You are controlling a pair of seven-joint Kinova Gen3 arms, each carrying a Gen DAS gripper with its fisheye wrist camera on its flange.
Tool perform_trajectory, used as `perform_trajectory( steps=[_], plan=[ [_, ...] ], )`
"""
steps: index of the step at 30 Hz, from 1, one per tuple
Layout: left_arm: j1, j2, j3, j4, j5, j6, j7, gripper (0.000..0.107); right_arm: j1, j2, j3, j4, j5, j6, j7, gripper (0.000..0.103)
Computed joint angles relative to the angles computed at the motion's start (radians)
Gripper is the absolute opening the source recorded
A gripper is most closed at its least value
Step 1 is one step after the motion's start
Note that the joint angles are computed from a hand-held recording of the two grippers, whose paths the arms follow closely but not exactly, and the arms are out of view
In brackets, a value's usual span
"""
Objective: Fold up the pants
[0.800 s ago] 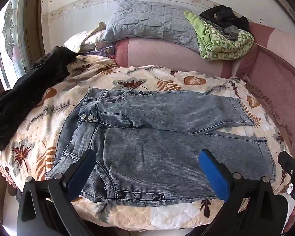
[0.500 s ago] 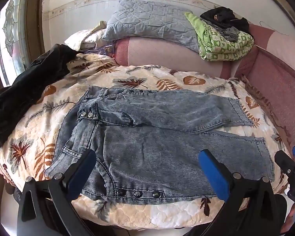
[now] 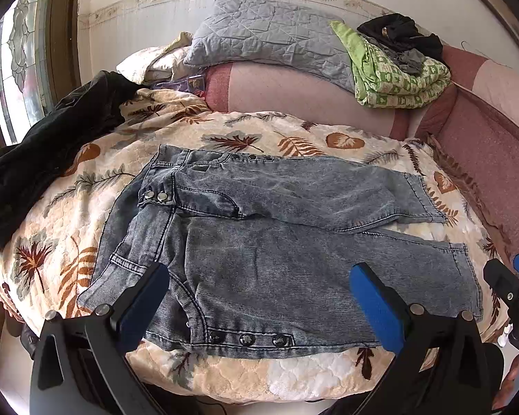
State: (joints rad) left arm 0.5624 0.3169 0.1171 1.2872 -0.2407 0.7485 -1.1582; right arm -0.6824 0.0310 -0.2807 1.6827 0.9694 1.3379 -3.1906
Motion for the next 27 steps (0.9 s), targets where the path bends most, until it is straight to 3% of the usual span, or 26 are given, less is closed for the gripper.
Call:
perform_trajectory(
  steps=[27],
  plan=[
    [0.000,-0.003,-0.008,0.013,-0.015,-0.015,0.015,0.103,0.013,0.011,0.011,0.003,-0.020,-0.036,0.015,0.103]
  ],
)
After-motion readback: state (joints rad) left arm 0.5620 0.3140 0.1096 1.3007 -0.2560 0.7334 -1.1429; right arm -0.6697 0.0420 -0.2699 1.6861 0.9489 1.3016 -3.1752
